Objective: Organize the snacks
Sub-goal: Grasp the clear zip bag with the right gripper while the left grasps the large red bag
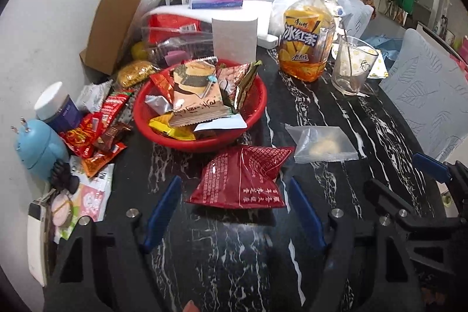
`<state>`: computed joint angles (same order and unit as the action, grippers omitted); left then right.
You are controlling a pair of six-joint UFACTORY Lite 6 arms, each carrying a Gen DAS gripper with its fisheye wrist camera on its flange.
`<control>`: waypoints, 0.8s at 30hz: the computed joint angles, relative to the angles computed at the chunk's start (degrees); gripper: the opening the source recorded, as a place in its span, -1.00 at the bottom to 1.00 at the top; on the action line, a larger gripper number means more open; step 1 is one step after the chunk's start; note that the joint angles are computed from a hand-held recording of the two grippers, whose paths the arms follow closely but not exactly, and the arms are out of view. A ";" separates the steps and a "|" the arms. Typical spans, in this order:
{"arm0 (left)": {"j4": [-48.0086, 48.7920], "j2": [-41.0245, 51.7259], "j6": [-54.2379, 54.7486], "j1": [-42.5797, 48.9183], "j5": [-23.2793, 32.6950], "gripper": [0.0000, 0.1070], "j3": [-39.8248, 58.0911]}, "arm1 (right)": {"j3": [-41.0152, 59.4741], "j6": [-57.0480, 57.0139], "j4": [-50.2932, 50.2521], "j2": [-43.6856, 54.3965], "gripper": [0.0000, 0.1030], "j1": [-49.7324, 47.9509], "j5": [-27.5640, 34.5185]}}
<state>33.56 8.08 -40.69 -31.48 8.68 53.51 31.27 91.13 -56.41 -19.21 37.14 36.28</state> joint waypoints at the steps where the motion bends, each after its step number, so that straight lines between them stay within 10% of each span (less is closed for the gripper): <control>1: -3.22 1.27 3.18 0.39 -0.40 0.40 0.85 | 0.31 -0.24 -0.65 1.03 0.76 -1.43 -1.69; 14: -22.19 17.08 21.86 3.15 0.08 0.40 12.75 | 4.20 2.35 -10.58 13.25 0.76 -16.02 -19.98; 24: -55.78 22.67 54.39 6.97 2.22 0.40 17.56 | 16.20 -10.09 -1.95 26.23 0.76 -21.48 -25.56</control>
<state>-22.22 30.75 13.70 -24.52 10.90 71.06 47.47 81.04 -58.36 7.02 15.66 10.73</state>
